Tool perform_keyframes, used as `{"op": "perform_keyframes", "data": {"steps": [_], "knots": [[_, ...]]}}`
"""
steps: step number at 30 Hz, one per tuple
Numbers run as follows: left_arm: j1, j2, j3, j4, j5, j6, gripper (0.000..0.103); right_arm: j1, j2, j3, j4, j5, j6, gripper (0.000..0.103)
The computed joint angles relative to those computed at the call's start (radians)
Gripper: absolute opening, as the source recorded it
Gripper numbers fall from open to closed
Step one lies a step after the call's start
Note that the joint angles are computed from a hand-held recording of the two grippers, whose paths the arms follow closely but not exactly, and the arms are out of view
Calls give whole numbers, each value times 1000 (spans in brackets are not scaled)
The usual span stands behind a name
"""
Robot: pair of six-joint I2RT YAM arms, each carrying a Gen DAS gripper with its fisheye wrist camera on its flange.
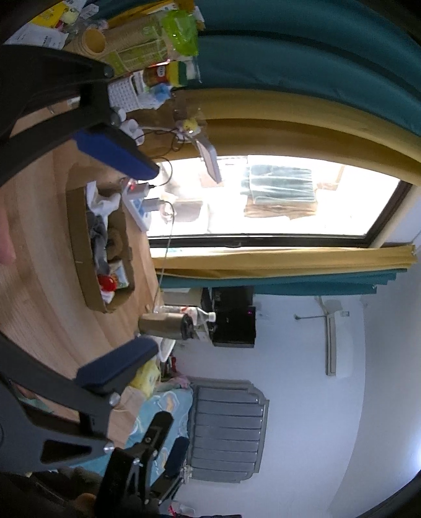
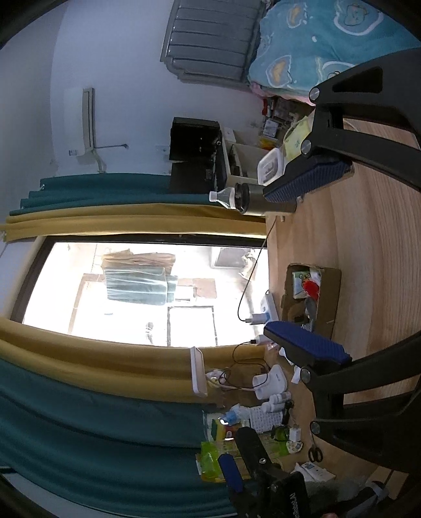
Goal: Organize soft objects
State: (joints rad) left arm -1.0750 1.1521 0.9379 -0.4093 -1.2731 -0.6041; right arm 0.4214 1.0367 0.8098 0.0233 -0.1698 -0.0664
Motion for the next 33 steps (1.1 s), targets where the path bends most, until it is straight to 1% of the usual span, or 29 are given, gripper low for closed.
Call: {"op": "perform_keyframes", "data": {"steps": [6, 14, 21, 28, 33], "knots": [[-23, 7, 9, 25, -14, 36, 99, -22, -19, -5, 4, -14, 9, 79], [-31, 11, 14, 17, -23, 18, 99, -30, -29, -9, -1, -22, 7, 80], [-43, 22, 26, -24, -33, -24, 99, -17, -39, -2, -22, -20, 1, 80], [-40, 21, 27, -25, -30, -25, 99, -13, -34, 1, -22, -17, 0, 80], [-51, 24, 30, -41, -29, -46, 99, -14, -35, 3, -26, -18, -2, 80]]}}
